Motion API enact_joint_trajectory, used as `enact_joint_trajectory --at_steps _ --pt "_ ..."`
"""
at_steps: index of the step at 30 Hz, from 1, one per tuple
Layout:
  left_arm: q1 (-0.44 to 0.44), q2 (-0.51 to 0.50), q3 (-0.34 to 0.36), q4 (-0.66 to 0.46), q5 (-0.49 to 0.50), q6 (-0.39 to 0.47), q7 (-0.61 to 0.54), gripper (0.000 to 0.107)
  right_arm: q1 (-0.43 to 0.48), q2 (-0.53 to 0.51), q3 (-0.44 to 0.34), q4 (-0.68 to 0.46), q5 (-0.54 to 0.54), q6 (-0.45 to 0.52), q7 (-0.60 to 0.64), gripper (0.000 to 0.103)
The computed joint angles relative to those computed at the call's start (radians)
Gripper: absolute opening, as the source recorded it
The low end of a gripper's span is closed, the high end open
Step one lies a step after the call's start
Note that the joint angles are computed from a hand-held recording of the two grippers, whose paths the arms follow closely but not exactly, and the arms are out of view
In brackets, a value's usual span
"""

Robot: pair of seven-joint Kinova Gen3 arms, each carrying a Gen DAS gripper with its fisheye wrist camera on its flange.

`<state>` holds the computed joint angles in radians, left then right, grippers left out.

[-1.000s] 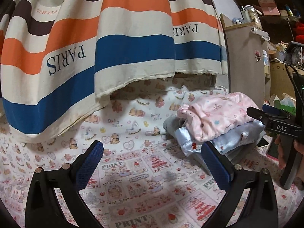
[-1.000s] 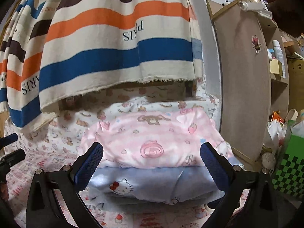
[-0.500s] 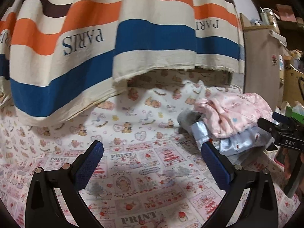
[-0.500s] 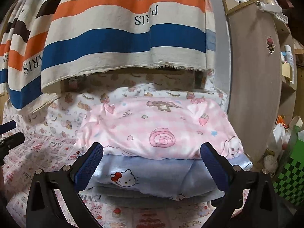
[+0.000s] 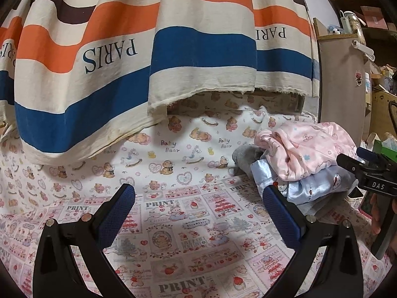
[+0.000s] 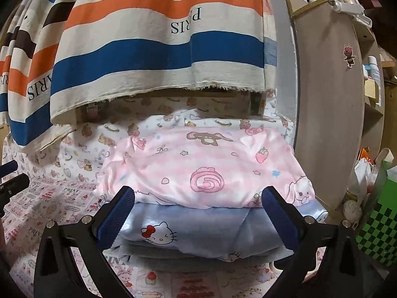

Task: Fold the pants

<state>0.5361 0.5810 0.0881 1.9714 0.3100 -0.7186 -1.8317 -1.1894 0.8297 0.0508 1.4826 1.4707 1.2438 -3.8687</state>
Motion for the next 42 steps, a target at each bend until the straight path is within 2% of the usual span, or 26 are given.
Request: enact_joint_trajectory --at_steps 42 --pt "0.001 0.0 -0.005 -0.004 0.021 0.007 -0.009 0.102 0.0 0.0 -0.001 -0.004 0.001 -0.008 0.005 0.102"
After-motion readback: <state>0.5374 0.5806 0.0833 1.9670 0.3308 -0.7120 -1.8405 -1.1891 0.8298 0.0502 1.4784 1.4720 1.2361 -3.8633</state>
